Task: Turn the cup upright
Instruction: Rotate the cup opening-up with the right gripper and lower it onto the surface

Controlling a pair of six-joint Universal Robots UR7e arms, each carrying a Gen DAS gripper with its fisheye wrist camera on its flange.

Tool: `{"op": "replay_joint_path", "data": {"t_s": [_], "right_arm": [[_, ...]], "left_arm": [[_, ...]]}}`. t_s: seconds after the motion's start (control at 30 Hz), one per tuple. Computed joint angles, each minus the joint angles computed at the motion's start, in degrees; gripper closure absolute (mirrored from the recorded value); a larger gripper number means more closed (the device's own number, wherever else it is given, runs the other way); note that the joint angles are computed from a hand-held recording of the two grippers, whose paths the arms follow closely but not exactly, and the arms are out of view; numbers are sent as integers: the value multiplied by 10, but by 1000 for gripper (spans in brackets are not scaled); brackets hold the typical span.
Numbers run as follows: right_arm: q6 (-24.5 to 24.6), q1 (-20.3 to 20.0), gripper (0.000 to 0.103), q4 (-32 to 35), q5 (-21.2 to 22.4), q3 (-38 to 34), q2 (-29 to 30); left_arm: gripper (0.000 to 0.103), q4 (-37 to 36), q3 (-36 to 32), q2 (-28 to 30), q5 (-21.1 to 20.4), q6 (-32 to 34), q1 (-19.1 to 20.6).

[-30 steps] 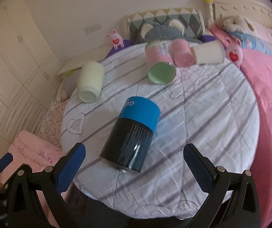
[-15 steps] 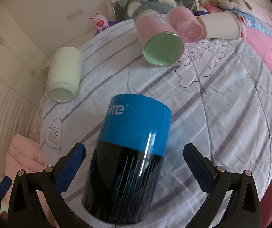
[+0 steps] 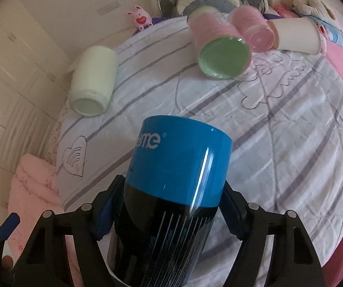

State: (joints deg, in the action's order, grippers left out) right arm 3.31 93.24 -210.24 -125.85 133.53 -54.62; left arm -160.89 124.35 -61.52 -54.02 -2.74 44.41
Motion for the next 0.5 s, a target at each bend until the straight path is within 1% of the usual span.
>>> {"op": "replay_joint_path", "data": {"t_s": [0.07,0.2,0.33,0.43,0.5], "right_arm": [[-24,11,30,-34,-15,9,-1],[-104,27,31,-119,-46,3,18],[-201,44,32,-204,-98,-29,61],[-271,44,32,-269,-114,-50,93],[-341,44,32,-333,-130,-67,124]], "left_arm": [[0,1,4,-2,3,-2,-6],[0,1,12,-7,10,-5,-23],[0,3,20,-11,23,-13,-39],[0,8,24,-13,33,-27,-47],[0,11,26,-15,38,-34,-50]]}}
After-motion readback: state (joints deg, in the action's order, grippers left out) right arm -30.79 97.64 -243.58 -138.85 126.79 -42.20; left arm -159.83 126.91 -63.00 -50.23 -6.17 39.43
